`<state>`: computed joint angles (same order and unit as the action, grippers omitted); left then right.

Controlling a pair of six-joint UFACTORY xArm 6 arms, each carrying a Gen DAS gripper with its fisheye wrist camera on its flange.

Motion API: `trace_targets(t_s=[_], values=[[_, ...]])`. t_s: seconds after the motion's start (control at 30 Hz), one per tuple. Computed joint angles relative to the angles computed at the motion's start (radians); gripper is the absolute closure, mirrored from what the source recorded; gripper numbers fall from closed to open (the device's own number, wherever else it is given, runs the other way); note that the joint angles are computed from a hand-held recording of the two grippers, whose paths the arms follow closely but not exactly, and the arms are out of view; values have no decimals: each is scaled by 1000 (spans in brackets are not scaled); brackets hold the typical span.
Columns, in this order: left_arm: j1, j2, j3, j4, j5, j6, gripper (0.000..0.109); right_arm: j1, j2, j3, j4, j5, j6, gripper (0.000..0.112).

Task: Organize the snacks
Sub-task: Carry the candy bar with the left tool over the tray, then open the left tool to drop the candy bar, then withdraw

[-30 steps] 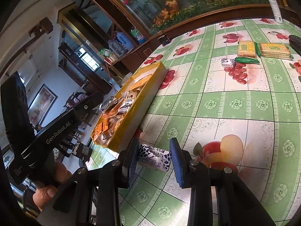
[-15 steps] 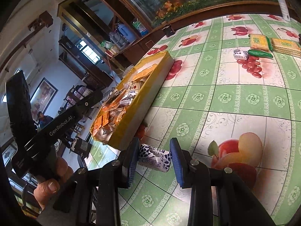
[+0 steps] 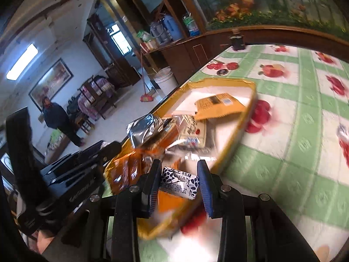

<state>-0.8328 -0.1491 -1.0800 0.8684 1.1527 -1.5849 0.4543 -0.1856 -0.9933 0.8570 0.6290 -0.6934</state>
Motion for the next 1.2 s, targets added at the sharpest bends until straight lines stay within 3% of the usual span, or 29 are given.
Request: trace_targets(t_s=[0.23, 0.57, 0.63, 0.7, 0.77, 1.2], values=[[36, 21, 18, -25, -59, 19, 78, 71, 89, -60, -147, -102, 68, 77], [58, 30, 20, -39, -91, 26, 76, 69, 137, -83, -181, -119, 93, 75], [56, 29, 20, -37, -81, 16, 69, 67, 138, -82, -165, -121, 88, 68], [49, 29, 13, -29, -48, -1, 38, 65, 131, -77, -147, -126, 78, 56], [36, 22, 14, -7, -24, -26, 29, 62, 121, -72, -124, -128, 62, 51], [-16, 71, -84, 17, 43, -6, 29, -48, -48, 45, -28, -92, -9, 45]])
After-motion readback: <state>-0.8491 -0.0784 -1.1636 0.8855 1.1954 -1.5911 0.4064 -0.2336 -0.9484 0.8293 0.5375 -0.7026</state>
